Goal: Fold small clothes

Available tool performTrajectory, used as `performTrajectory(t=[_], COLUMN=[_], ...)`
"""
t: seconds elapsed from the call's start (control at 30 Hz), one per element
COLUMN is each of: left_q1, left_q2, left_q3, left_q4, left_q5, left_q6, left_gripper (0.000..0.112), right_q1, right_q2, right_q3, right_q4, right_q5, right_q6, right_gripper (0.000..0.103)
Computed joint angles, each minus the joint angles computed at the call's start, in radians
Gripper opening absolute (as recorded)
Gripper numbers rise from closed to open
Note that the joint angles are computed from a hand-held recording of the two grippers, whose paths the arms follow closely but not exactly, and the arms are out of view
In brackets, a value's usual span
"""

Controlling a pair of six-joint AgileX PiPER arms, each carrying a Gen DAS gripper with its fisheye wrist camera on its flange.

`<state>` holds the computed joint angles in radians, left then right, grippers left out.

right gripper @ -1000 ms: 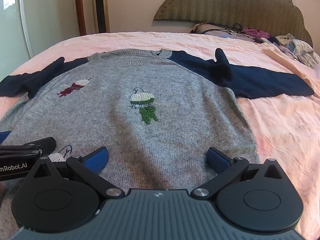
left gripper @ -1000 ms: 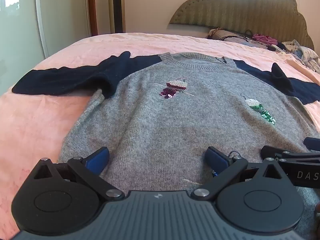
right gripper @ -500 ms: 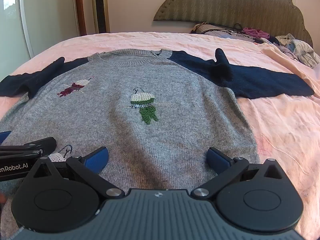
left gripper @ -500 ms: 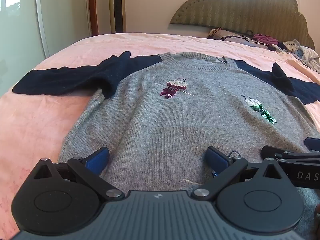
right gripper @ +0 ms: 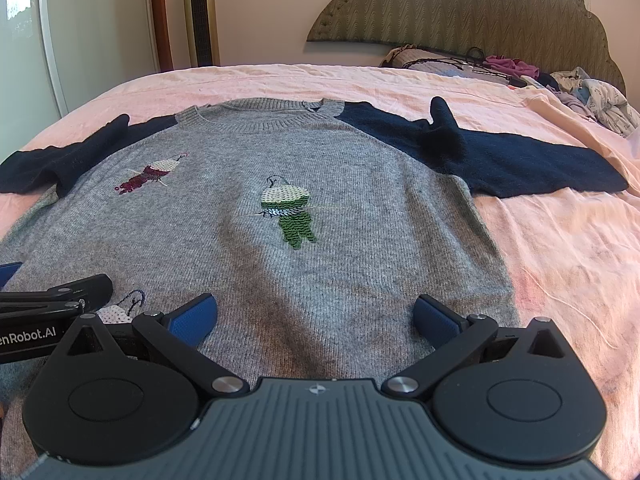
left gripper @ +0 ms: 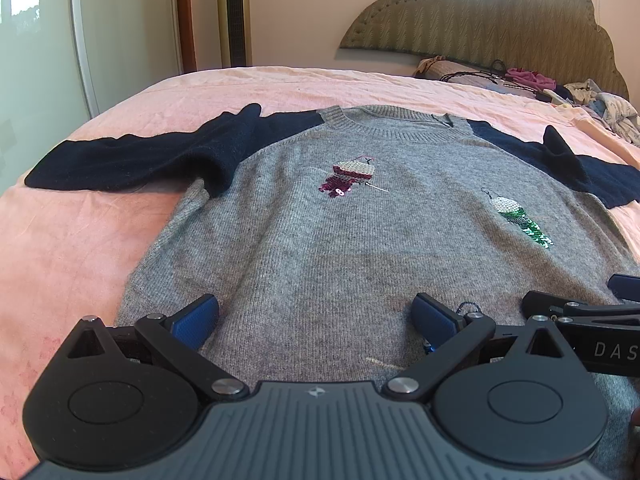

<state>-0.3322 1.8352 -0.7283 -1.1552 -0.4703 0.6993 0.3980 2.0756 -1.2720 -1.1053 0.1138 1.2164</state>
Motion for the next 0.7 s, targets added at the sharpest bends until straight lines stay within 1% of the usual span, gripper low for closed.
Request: performTrajectory(t=[0.7], left_q1=[-0.001], left_q2=[0.0], left_q3=[0.001], left_q4=[0.003], left_q5=[-0.001], left_q6=[-0.004], left_gripper=[0.103], right_q1=[0.0], right_q2=[-0.001], right_q3=[0.001], right_q4=[-0.009], right_q5=[0.0], right_q6=[0.01], right_gripper=[0.103])
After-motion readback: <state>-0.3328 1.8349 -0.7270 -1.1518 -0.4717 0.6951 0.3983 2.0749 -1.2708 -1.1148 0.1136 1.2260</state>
